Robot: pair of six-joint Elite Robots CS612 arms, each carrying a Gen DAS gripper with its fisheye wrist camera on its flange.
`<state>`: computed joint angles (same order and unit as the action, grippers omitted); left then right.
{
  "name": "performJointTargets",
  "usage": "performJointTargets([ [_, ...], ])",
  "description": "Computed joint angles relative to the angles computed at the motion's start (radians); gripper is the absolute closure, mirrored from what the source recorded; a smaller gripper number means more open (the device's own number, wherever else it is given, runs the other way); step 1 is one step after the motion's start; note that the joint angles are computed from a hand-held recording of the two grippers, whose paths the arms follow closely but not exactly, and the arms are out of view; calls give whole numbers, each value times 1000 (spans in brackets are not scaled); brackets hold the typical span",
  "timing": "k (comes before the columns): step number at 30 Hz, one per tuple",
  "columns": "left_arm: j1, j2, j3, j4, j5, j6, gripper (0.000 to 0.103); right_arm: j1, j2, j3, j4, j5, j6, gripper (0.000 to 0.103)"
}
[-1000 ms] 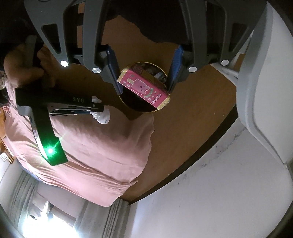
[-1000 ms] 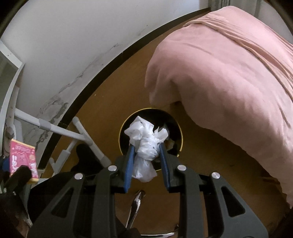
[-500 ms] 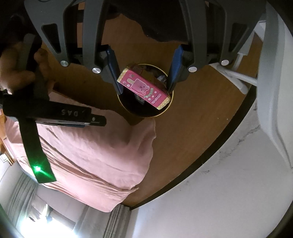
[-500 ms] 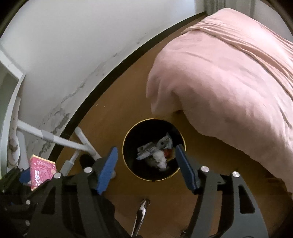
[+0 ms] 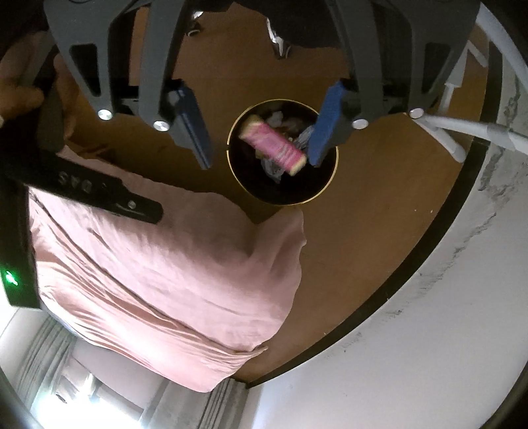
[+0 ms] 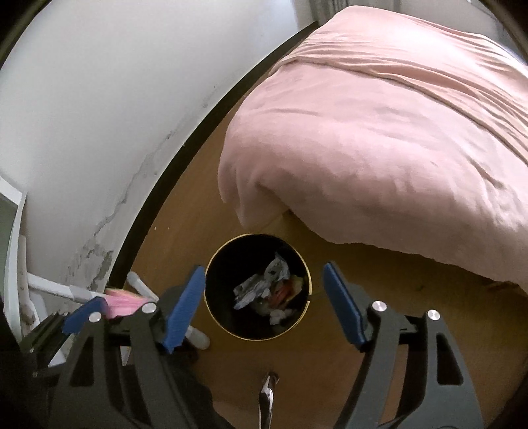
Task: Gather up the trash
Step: 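Carry the bag and box over the bin and open both tools, then move both tools back to the desk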
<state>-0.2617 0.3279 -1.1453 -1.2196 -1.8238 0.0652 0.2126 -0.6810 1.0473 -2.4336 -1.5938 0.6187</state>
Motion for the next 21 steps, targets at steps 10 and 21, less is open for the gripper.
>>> performJointTargets([
  [10, 0, 2, -52, -4, 0, 17, 29, 7, 0, -1, -11, -17, -41, 30],
  [21, 81, 9, -276, 6, -2, 2, 11, 83, -4, -58, -74, -103, -240, 28],
])
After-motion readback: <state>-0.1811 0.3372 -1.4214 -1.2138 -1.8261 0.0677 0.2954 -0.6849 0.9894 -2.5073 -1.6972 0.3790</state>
